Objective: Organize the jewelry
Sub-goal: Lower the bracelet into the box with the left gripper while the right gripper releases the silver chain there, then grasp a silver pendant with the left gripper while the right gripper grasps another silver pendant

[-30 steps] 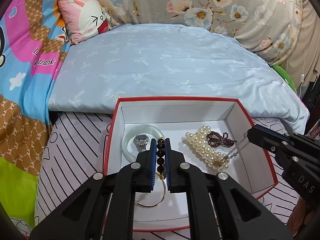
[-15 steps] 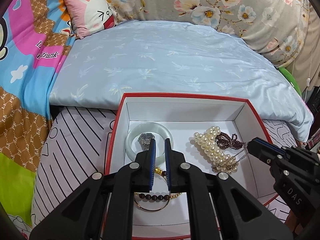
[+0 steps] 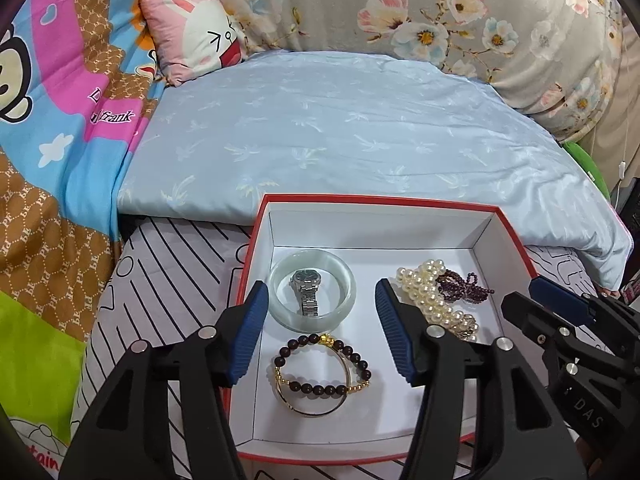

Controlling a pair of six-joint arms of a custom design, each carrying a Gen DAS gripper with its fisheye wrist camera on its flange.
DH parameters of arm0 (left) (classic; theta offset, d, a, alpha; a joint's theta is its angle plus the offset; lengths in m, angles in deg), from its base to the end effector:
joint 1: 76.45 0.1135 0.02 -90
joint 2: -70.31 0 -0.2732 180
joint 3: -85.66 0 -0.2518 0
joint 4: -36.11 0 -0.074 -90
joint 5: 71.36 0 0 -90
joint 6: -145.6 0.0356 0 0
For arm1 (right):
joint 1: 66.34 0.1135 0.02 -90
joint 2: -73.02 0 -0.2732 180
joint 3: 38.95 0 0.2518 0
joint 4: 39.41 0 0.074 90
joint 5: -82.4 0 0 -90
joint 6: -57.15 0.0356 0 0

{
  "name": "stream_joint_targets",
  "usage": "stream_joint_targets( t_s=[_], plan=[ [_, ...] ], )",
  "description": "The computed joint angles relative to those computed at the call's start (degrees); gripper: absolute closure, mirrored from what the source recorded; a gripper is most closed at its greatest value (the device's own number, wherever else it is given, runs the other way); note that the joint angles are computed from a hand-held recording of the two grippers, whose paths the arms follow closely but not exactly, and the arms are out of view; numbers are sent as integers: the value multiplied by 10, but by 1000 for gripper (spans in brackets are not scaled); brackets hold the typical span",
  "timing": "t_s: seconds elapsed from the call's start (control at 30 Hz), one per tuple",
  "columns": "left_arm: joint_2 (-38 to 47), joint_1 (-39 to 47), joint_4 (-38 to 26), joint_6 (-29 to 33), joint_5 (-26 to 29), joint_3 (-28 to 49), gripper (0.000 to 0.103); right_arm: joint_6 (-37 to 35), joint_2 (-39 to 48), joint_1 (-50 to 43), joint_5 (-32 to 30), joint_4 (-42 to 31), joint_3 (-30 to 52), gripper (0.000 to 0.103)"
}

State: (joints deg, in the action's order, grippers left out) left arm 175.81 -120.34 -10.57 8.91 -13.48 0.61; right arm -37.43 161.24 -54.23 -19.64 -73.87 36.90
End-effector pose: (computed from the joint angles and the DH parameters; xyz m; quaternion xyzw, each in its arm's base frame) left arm 0.2992 -0.2615 0.2431 -0.1005 0.9198 -0.0059 0.3793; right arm 0.3230 0.0769 0.2533 -0.1724 0.9094 0.1213 0.3587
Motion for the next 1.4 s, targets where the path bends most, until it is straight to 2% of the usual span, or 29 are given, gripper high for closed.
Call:
stream_joint_targets(
  t_s=[0.3,0.47,0.67,0.73,0.83,0.97,1.1,1.27,1.4],
  plan=[
    [-49,-38,-25,-25,-25,-19,43,-12,-83,-21,-15,-34,-37,63],
    [-93,-83,-48,-69,-46,-52,37,-21,-166,-47,-35,-64,-88,61],
    [-131,-173,-107,-153,-84,-95,37,-65,-304,-73,-41,-134,-180,60],
    [-134,-208,-141,-208,-99,-108,37,-74,-350,-78,-35,-162,-210,60],
    [-140,-244,-160,-267,-89,-133,37,-86,-408,-94,-52,-211,-246,60],
    [-123,-293,-205,-344,-89,-142,37,-91,-484,-83,-35,-259,-291,60],
    [-99,-324,-236,-405,-83,-146,37,-75,-526,-62,-24,-279,-331,60],
    [-100,-345,-223,-461,-69,-177,37,-34,-556,-23,-4,-285,-359,60],
    [-93,-355,-218,-474,-67,-179,37,-18,-555,-8,5,-277,-372,60]
  ],
)
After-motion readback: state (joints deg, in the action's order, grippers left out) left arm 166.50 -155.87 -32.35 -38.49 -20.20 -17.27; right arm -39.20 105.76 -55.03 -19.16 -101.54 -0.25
